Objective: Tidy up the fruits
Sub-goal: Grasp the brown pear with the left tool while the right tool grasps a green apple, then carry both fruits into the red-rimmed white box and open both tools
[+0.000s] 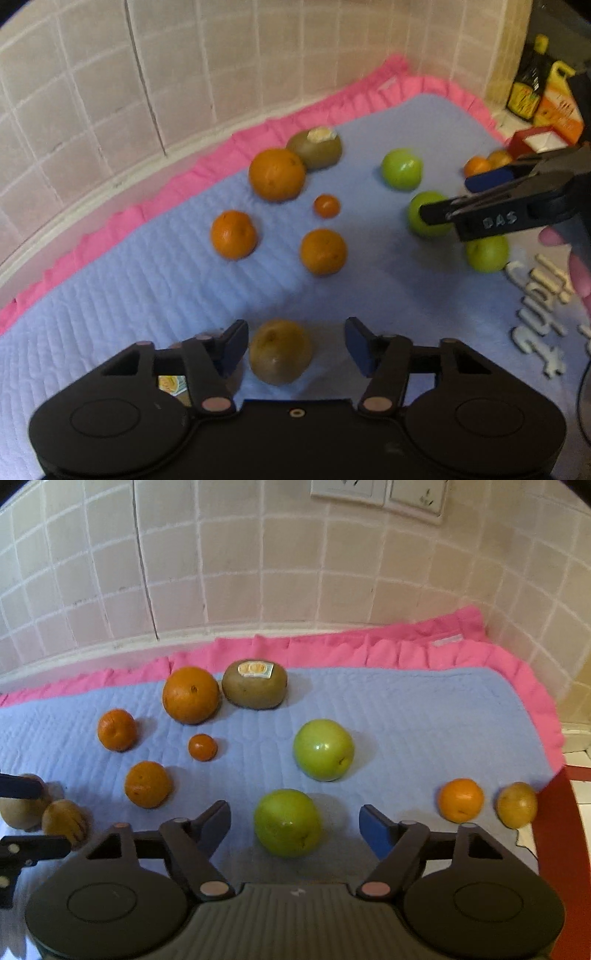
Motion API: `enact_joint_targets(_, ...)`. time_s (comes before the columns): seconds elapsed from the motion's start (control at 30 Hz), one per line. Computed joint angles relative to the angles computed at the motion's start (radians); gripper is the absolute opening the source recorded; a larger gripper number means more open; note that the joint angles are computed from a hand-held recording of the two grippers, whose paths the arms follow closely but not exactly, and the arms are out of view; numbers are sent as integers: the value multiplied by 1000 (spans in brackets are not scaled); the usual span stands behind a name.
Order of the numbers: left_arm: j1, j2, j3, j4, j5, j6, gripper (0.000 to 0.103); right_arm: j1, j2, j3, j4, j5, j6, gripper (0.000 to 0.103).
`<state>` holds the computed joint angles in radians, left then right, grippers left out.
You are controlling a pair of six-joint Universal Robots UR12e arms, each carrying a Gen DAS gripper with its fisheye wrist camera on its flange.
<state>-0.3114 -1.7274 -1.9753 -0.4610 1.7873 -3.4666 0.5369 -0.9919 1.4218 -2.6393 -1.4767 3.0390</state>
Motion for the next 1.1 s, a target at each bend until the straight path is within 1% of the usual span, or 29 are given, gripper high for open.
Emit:
enact_joint_targets(0.03, 2, -5, 6, -18, -2, -4, 66, -1, 6, -6, 3, 6, -7, 77)
enact_joint_targets(0.07, -1, -12, 10, -27, 15, -3, 64, -2, 12, -13, 14, 13, -11, 76)
enact_joint_targets(0.13, -7, -26, 21, -42, 49, 13, 63, -3, 23, -28, 34, 21, -20, 72)
enact_joint_targets(0.2, -11, -33, 28, -60, 72, 22, 59, -3, 33, -43, 53, 26, -26, 69)
enact_joint_targets(0.27, -17, -38, 29, -62, 98, 36, 55, -3, 40, -54, 72, 29, -34, 63)
enact_joint_targets(0.3, -19, -41, 31, -65, 107, 41, 49, -2, 44, -60, 83, 26, -39, 55)
enact_joint_targets(0.33, -19, -42, 32, -75, 111, 40, 49, -2, 46, -64, 94, 30, -40, 50)
enact_joint_targets(0.4, -16, -39, 25, -72, 100, 29, 50, -4, 48, -63, 96, 40, -34, 50)
enact_joint_targets(0.5, -20, -40, 17, -41, 114, 19, 47, -6, 44, -55, 85, 44, -26, 49)
enact_joint_targets(0.63, -31, -30, 17, -14, 138, -19, 46, -18, 24, -32, 60, 77, 23, 49)
enact_joint_targets(0.7, -48, -23, 23, 6, 174, -17, 46, -28, 1, -2, 14, 98, 46, 49)
enact_joint_targets(0.8, -70, -17, 39, 63, 201, -2, 46, -44, -39, 47, -69, 103, 81, 49)
enact_joint_targets(0.87, -85, -26, 64, 103, 213, 35, 46, -59, -72, 84, -124, 99, 112, 49)
enact_joint_targets(0.9, -92, -33, 78, 120, 214, 58, 46, -67, -85, 98, -143, 97, 125, 49)
enact_joint_targets(0.97, -98, -55, 121, 152, 185, 102, 47, -90, -116, 130, -184, 92, 150, 49)
enact_joint_targets(1.1, -102, -119, 230, 195, 67, 181, 47, -139, -173, 191, -232, 11, 195, 49)
